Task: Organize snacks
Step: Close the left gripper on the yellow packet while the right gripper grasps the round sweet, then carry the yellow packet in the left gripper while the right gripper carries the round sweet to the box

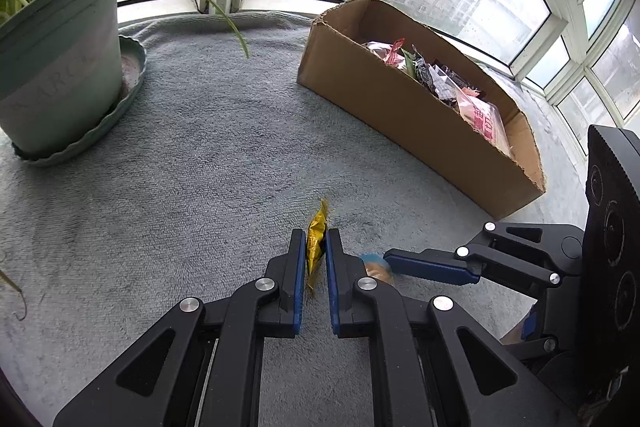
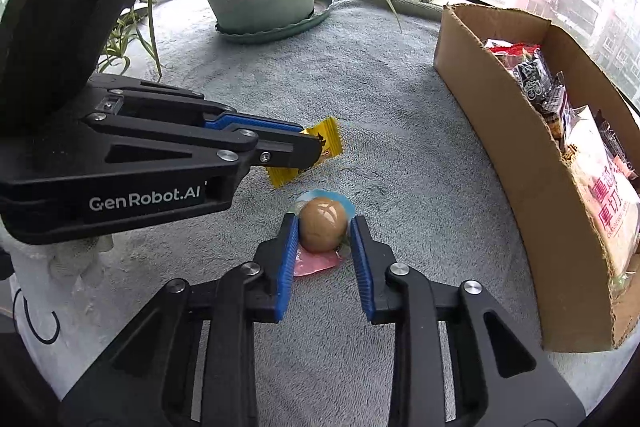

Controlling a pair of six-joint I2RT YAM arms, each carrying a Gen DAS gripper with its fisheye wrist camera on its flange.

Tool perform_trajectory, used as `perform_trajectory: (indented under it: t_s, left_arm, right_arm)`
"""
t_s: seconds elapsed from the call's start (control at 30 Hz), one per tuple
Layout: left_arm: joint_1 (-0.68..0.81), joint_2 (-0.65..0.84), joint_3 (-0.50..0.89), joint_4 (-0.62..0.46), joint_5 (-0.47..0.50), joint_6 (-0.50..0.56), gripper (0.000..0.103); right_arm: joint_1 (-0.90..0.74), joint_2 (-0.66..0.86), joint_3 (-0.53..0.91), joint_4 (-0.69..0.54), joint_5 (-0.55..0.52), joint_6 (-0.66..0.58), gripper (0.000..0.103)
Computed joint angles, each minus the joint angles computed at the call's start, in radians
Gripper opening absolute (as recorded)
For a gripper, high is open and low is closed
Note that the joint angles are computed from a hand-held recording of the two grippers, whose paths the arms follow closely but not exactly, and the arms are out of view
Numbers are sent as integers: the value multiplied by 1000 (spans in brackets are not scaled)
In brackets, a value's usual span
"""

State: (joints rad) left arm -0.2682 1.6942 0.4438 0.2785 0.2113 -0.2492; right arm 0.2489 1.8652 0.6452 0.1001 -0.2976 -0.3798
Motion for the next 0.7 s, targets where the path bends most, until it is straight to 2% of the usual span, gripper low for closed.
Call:
perform_trajectory:
  t_s: [0.17,0.3,0.7]
  left_arm:
    - [5,-27,-10,-10,-6,5,8]
    - [-23,-66,-14,-31,-48,3,8]
    - [-155,-292,17,-167,-147,-21,8]
  right_arm:
    - [-29,-28,-25,6,-16,1,27]
    - [-70,-87,-55,-10,-52,0,27]
    - [-268,-366,-60,-197,-164,-76,27]
